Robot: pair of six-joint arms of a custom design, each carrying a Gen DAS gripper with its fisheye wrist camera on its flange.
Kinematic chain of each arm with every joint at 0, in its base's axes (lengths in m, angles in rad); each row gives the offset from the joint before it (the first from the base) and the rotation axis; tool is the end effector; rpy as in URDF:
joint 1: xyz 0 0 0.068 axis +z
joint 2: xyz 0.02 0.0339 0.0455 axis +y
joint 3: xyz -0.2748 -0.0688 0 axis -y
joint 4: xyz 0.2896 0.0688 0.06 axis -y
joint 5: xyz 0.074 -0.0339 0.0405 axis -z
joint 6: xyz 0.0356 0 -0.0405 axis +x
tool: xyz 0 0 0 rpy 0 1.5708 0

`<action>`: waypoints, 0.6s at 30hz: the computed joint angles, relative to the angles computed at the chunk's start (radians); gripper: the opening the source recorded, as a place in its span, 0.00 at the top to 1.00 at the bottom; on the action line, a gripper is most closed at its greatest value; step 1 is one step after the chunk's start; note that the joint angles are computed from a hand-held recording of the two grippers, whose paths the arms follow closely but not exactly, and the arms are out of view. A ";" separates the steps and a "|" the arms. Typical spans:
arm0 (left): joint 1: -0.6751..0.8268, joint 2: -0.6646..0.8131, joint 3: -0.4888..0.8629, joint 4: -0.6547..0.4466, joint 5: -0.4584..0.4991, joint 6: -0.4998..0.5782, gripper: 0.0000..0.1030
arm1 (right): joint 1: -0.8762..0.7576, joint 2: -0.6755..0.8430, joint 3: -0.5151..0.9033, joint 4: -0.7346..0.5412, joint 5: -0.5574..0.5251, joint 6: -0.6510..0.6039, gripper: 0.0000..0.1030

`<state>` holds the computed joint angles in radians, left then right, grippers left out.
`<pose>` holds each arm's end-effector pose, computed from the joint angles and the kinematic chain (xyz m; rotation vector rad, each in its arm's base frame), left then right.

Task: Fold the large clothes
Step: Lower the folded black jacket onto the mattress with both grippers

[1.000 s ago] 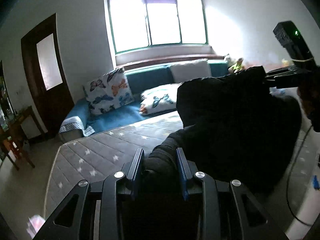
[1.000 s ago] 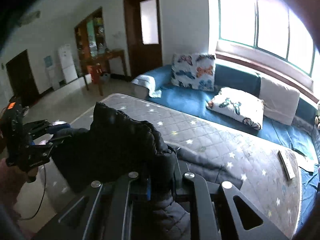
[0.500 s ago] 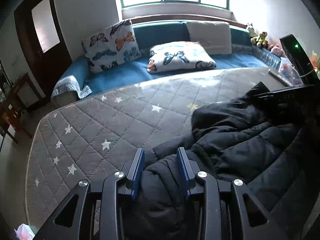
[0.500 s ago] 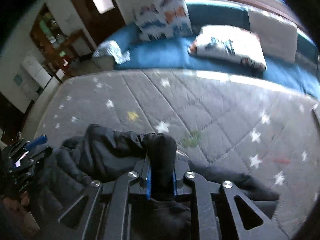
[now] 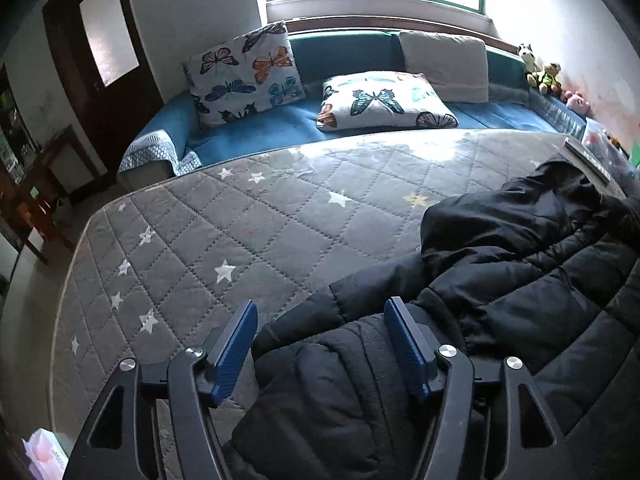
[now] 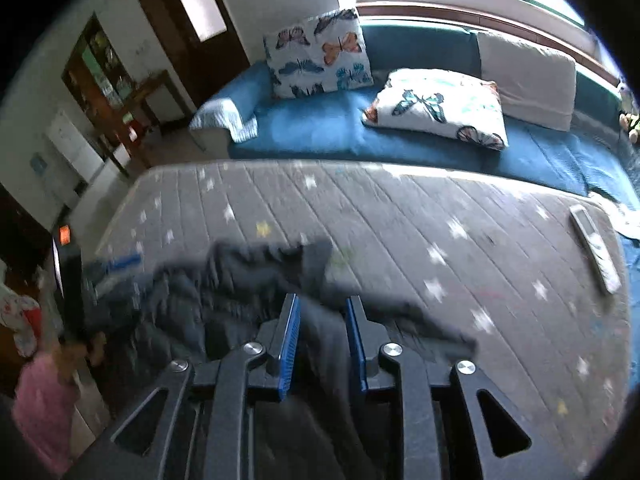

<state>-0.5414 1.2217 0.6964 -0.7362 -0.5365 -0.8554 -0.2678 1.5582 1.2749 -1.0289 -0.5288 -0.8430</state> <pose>0.2138 -0.1073 0.1788 -0.5070 2.5033 0.2814 0.3308 -0.0722 0.2637 -0.8305 2.4828 0.4225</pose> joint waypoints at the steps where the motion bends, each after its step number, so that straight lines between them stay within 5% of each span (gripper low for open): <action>1: 0.001 -0.003 0.000 -0.001 0.003 -0.002 0.31 | -0.005 -0.004 -0.024 0.012 0.027 -0.013 0.74; 5: 0.007 -0.003 0.002 -0.006 0.008 -0.009 0.28 | 0.019 0.086 -0.065 0.134 0.144 0.068 0.74; 8: 0.030 0.013 0.006 0.000 0.011 -0.011 0.24 | 0.012 0.218 -0.026 0.168 0.124 0.118 0.75; 14: 0.135 -0.012 -0.069 0.115 0.123 0.015 0.18 | 0.028 0.192 -0.051 0.222 0.137 0.124 0.76; 18: 0.122 -0.060 -0.082 0.098 0.111 -0.008 0.18 | 0.056 0.069 -0.081 0.219 0.126 0.146 0.76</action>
